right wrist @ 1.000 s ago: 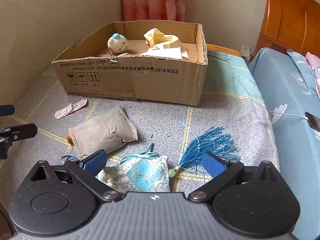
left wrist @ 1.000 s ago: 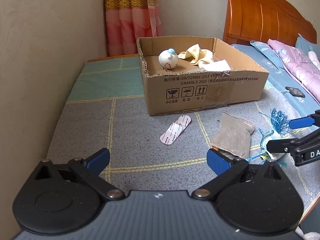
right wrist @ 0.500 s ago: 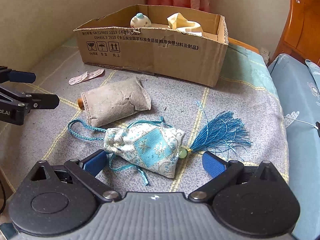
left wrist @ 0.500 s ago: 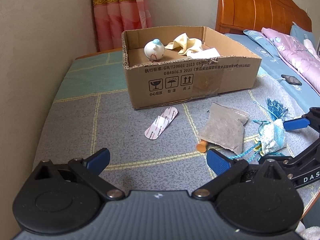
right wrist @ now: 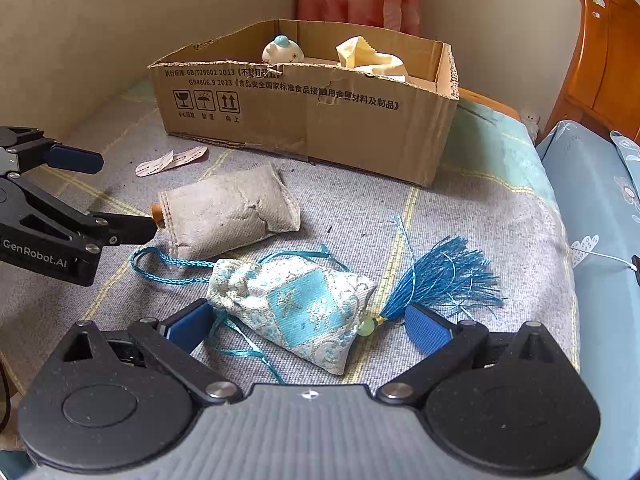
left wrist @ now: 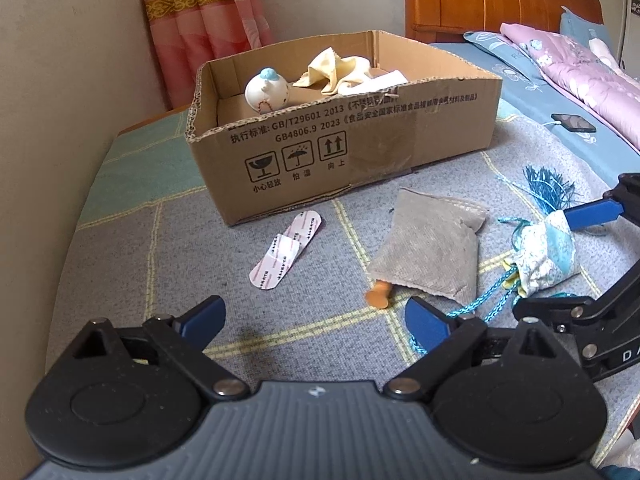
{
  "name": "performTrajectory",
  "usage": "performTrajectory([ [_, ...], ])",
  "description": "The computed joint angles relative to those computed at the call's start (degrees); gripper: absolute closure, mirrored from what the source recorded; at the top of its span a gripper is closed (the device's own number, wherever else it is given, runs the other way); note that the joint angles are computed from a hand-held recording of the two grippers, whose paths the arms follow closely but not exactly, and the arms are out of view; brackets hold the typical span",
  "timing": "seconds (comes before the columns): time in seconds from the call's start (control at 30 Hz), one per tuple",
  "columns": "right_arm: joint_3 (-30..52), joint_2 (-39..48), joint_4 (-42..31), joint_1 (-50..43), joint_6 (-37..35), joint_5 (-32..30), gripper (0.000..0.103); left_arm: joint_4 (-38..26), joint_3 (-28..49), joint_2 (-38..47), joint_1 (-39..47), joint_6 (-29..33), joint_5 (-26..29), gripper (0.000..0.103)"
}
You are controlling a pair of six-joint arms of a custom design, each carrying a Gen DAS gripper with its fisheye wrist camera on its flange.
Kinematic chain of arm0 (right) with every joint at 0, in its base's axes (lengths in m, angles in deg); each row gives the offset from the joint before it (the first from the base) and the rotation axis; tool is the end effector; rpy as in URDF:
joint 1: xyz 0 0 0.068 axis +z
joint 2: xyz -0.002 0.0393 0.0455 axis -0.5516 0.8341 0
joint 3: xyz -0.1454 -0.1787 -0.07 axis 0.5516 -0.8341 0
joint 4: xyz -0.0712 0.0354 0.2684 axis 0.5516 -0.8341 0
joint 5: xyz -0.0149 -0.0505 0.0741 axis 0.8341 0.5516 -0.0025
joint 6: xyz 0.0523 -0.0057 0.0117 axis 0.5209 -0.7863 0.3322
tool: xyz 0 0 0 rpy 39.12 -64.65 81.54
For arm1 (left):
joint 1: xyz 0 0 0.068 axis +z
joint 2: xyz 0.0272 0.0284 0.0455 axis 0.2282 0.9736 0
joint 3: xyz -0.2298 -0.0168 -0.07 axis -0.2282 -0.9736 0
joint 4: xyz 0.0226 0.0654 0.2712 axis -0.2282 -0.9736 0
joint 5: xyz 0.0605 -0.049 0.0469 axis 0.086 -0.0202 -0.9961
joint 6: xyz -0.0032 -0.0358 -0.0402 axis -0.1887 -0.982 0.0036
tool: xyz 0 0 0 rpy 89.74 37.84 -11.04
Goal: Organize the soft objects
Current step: 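Grasp the small orange item with the left gripper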
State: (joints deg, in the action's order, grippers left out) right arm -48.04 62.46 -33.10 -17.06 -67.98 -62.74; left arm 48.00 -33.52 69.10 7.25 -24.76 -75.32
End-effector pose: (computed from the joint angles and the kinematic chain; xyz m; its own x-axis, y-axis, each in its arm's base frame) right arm 0.1801 0.0479 0.1313 -0.7893 -0.1331 -0.5994 -0.1270 0.9905 -0.0528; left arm 0.2079 -0.0293 0.1451 -0.6092 0.4366 -0.6620 0.5089 0.8555 0.0959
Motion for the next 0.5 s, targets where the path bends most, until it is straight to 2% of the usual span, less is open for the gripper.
performTrajectory([
  [0.5,-0.5,-0.4,0.6,0.0,0.2,0.2,0.000,3.7,2.1,5.3,3.9,-1.7,-1.6,0.008],
])
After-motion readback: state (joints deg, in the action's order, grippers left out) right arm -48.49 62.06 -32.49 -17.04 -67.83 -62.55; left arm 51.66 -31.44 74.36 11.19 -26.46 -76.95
